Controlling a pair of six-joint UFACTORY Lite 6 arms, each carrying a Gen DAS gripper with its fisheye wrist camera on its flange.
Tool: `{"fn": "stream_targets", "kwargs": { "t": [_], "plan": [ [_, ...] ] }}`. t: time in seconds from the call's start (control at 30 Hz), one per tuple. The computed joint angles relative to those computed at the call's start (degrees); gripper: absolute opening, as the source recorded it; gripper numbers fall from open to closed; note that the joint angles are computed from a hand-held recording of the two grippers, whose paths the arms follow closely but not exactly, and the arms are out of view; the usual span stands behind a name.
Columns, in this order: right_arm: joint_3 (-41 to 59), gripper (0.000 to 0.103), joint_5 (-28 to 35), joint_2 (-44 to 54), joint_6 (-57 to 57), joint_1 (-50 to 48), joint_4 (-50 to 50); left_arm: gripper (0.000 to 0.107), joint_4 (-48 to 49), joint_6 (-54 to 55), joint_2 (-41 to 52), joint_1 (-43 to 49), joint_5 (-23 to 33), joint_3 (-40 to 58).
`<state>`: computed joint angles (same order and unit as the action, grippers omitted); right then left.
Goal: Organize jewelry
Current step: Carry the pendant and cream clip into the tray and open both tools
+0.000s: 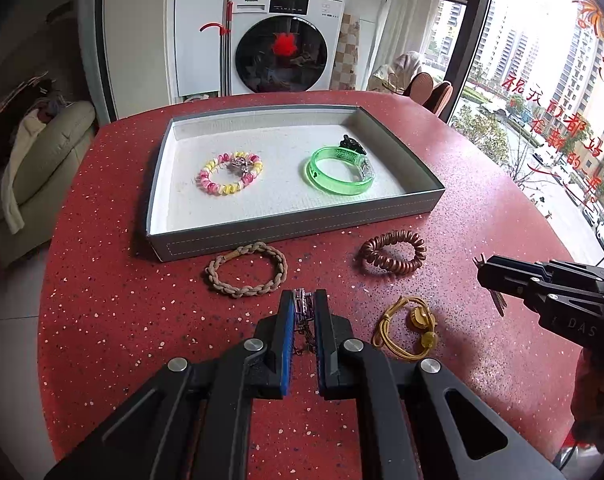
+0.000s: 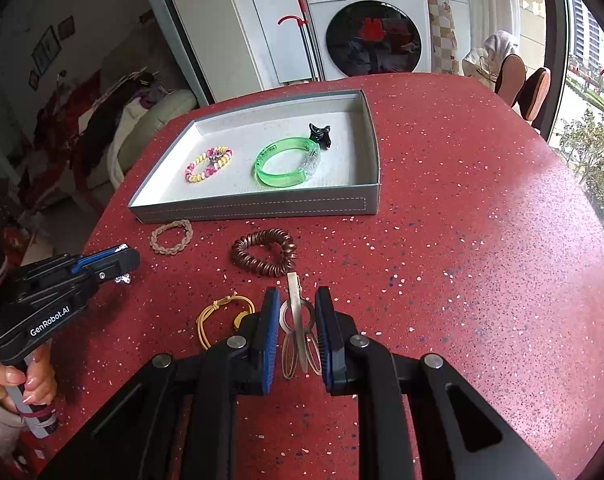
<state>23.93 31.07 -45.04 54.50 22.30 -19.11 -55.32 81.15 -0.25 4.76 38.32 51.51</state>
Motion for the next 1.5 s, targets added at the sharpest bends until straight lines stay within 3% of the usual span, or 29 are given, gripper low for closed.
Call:
{"fn": "stream_targets", "kwargs": {
  "t": [0.3, 0.57, 0.73, 0.87, 0.97, 1.27, 1.5],
  "plan": [
    [11.4, 0.020, -4.8, 9.7, -32.4, -16.8, 22.5, 0.028, 4.3, -10.0, 3.5, -2.7, 2.2, 14.0],
    [25.7, 0.020, -6.1, 24.5, -53.2, -25.4, 38.5, 0.028, 11.9, -24.8, 16.6, -6.9, 1.2, 36.6],
    [33.3, 0.020, -6.8, 33.7, -61.7, -28.2, 46.5, 0.028, 19.7, -35.3, 28.1, -9.6, 0.8, 53.0],
    [37.3, 0.020, -7.8, 40.8, -62.1, -28.3, 46.5, 0.028, 24.3, -41.5, 36.6, -10.5, 2.1, 63.9],
    [37.5, 0.020, -9.1, 44.9, -61.4, -28.0, 45.8, 0.028, 25.6, -41.7, 38.8, -10.7, 0.9, 62.8],
    [33.7, 0.020, -13.4, 52.0, -55.6, -25.7, 39.4, 0.028, 24.0, -33.3, 36.4, -10.4, -4.6, 45.8],
    [34.2, 0.020, -15.0, 53.8, -49.7, -24.0, 34.2, 0.028, 28.1, -35.6, 39.4, -11.4, -5.9, 45.2]
  ]
}}
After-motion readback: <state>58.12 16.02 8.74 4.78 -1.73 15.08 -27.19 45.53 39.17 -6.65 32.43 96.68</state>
